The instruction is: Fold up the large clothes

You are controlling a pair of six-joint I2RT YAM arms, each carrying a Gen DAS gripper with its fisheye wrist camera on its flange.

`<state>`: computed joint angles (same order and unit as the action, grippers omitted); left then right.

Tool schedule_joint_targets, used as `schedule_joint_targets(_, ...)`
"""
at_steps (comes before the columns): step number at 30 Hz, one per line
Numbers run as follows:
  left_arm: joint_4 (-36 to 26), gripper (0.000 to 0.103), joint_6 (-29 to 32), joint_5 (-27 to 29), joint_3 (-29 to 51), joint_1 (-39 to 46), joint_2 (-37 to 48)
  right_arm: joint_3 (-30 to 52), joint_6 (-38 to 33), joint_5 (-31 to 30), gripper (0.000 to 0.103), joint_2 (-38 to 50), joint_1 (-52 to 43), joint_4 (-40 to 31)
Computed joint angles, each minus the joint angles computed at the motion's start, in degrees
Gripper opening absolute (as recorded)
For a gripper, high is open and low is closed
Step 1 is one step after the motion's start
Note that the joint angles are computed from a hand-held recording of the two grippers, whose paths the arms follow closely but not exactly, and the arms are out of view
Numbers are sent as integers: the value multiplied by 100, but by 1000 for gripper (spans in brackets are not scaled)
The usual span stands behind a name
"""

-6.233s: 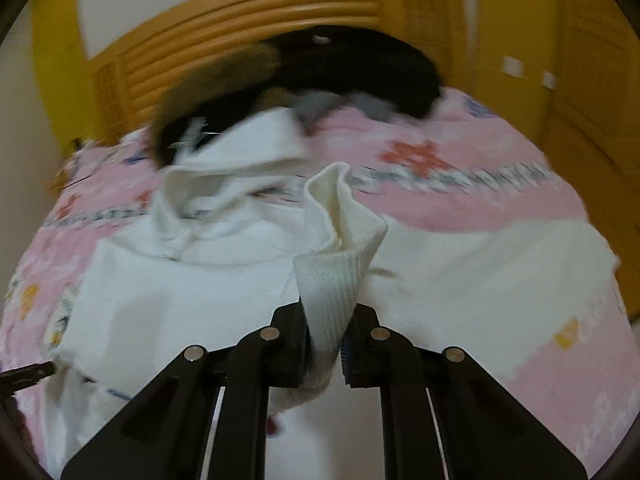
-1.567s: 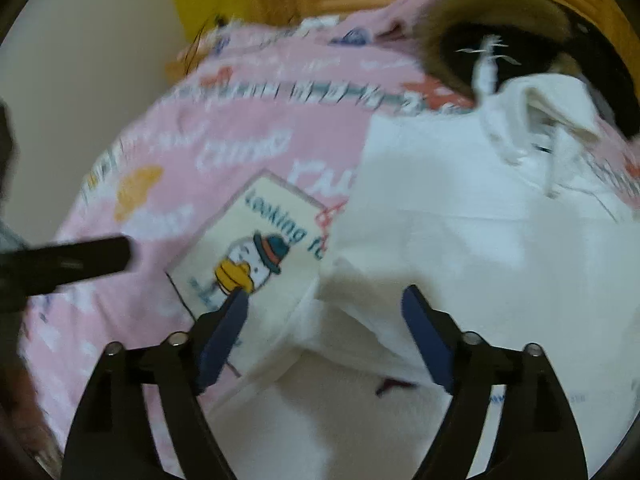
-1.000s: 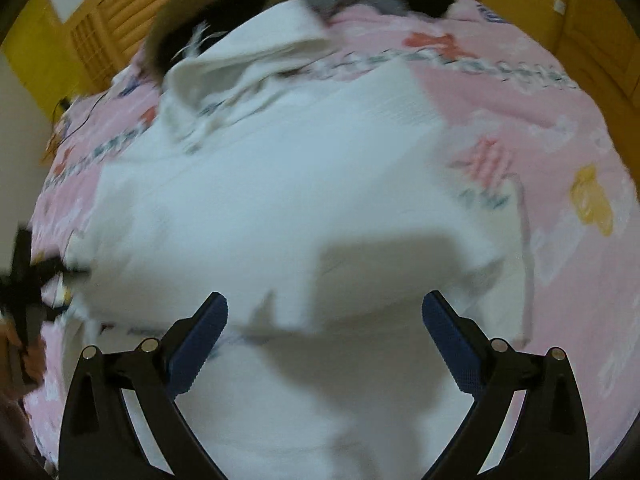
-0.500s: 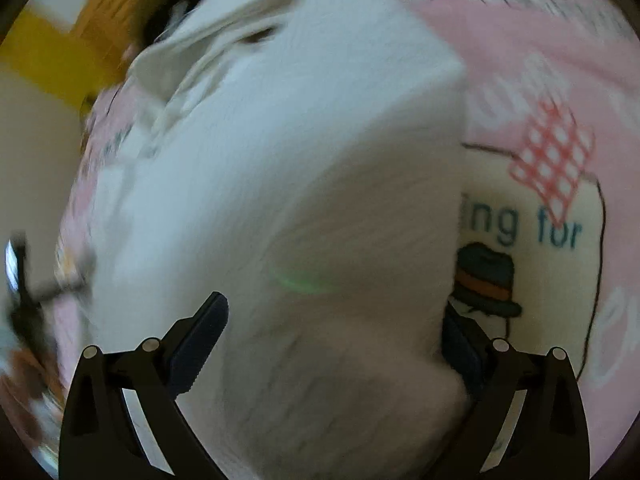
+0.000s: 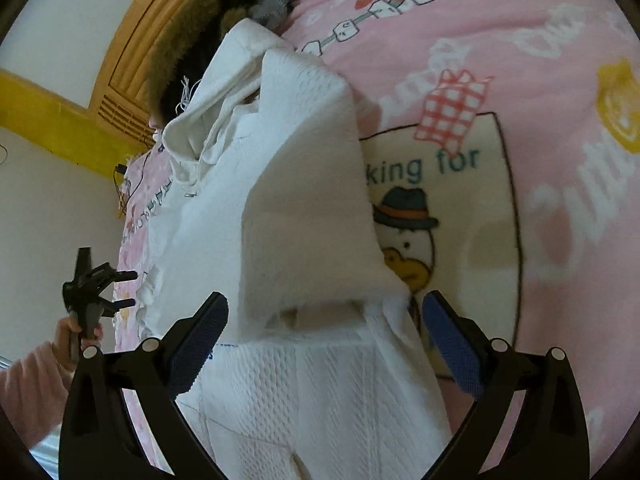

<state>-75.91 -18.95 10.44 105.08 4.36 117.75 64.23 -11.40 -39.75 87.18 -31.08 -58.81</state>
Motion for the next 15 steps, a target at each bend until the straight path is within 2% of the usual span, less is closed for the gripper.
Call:
schedule_joint_targets(3,-36,98,15,316,-102,-61,317,-218,160,89,95,-196,2,98)
schedule_joint_targets(7,353,97,-46,476,-533,-96,44,-393,581,344,95,-461,333,161)
schedule_joint_targets(9,529,89,-88,584,-782,-41,-194,-379,699,501,95,-549,584,209)
schedule_joint_targets(11,421,64,5,501,-699,72,-290,-324,779,646,95,-565,783,253)
schedule_joint_targets(13,383,56,86,596,-682,85,-416,-290,859,732,95,-526,878,269)
schedule_joint_targets(15,267,47,368,432,-614,-3,-439,-263,931,769,95,-450,913,299)
